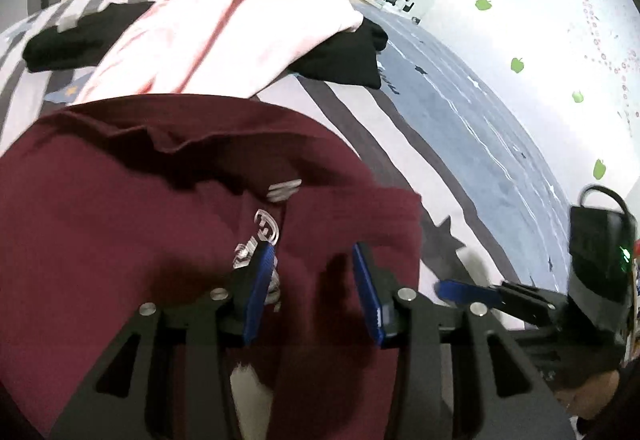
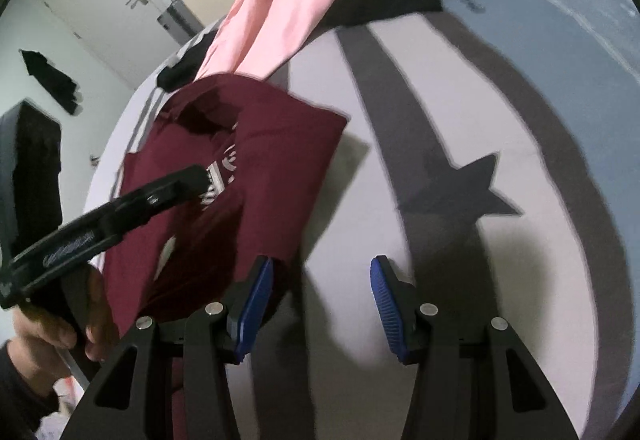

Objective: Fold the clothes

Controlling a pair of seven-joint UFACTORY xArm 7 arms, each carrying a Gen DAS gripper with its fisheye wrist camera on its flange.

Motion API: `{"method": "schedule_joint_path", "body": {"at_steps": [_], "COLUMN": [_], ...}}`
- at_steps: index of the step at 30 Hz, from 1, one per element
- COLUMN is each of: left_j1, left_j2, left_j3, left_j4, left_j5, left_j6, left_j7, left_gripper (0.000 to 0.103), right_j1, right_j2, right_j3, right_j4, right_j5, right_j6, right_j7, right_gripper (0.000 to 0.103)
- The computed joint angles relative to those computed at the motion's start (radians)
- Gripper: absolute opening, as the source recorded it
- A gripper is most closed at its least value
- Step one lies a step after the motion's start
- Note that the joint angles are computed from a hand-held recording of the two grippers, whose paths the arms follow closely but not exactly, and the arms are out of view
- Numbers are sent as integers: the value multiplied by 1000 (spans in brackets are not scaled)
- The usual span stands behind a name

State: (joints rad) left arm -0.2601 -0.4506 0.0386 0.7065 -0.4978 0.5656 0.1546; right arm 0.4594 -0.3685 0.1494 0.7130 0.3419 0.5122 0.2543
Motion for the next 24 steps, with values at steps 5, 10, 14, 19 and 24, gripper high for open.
{"method": "schedule_joint_path", "body": {"at_steps": [5, 10, 14, 19, 24], "left_j1": [-1, -1, -8, 2, 34], "left_j2": [111, 155, 157, 78, -50], "left_j3": [2, -10, -25, -53, -47], "left_j4": [55, 78, 76, 19, -36], "left_j5": [-30, -86, -109, -53, 51], "left_j6": [-18, -21, -36, -105, -104], "left_j7": [4, 50, 77, 21, -71], "left_gripper": [38, 38, 22, 5, 4], "right_j1": [-41, -77, -78, -75, -72], "right_j2": [-17, -31, -34, -33, -19], "right_j3": [9, 23, 16, 11, 15], "right_j4": [-17, -28, -32, -27, -9], "right_j5": [-60, -138, -151, -155, -153], "right_j6": [-6, -3, 1, 6, -4], "right_j7": [33, 72, 83, 83, 92], "right_gripper": [47, 47, 47, 47, 47]}}
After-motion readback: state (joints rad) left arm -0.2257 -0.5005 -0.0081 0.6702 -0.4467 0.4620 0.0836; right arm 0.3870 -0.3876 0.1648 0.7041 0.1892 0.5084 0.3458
